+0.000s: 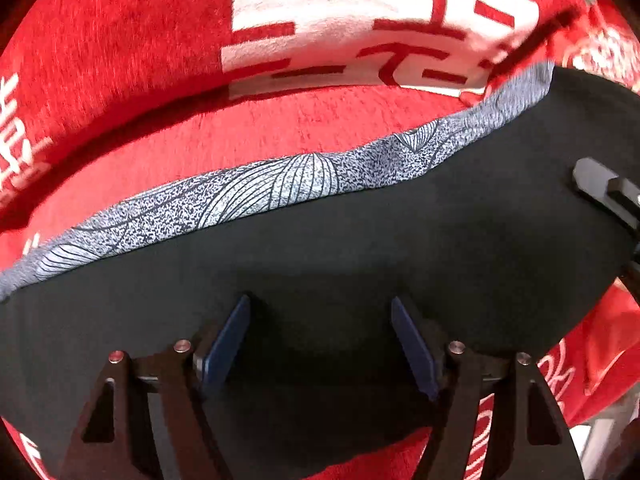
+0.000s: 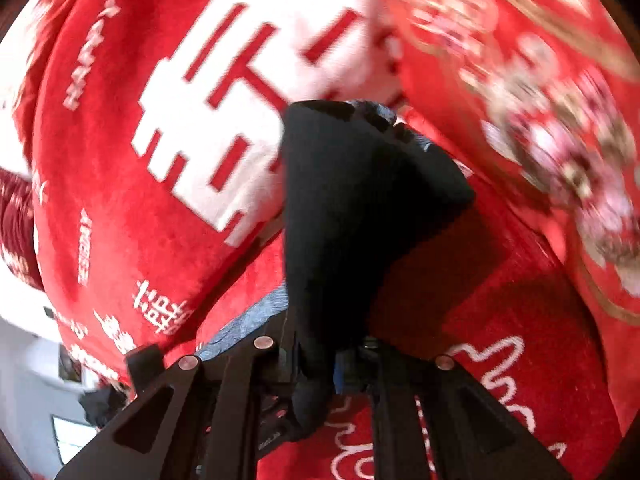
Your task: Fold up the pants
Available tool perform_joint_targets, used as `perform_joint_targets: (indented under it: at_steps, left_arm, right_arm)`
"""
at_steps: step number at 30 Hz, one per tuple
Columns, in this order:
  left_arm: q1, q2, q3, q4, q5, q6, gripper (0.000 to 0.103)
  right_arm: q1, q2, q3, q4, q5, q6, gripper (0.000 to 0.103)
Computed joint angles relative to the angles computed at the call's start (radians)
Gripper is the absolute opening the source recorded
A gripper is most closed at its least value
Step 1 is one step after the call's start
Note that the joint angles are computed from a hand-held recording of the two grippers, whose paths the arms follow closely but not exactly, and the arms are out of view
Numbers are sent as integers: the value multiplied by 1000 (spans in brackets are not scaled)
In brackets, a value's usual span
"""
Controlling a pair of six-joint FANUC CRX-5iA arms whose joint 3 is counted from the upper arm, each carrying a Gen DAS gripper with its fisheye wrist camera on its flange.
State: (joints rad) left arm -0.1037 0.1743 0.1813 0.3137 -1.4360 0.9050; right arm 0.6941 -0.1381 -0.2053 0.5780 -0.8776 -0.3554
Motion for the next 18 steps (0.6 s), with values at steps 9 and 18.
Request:
perform_joint_targets:
  at_steps: [9, 18]
  left_arm:
    - [58, 58, 58, 81, -127, -134, 73]
    - [282, 218, 291, 208, -328, -31, 73]
  right_arm:
    - [31, 178, 305, -88, -157, 348, 13]
    - [101, 410, 664, -176, -273, 666, 13]
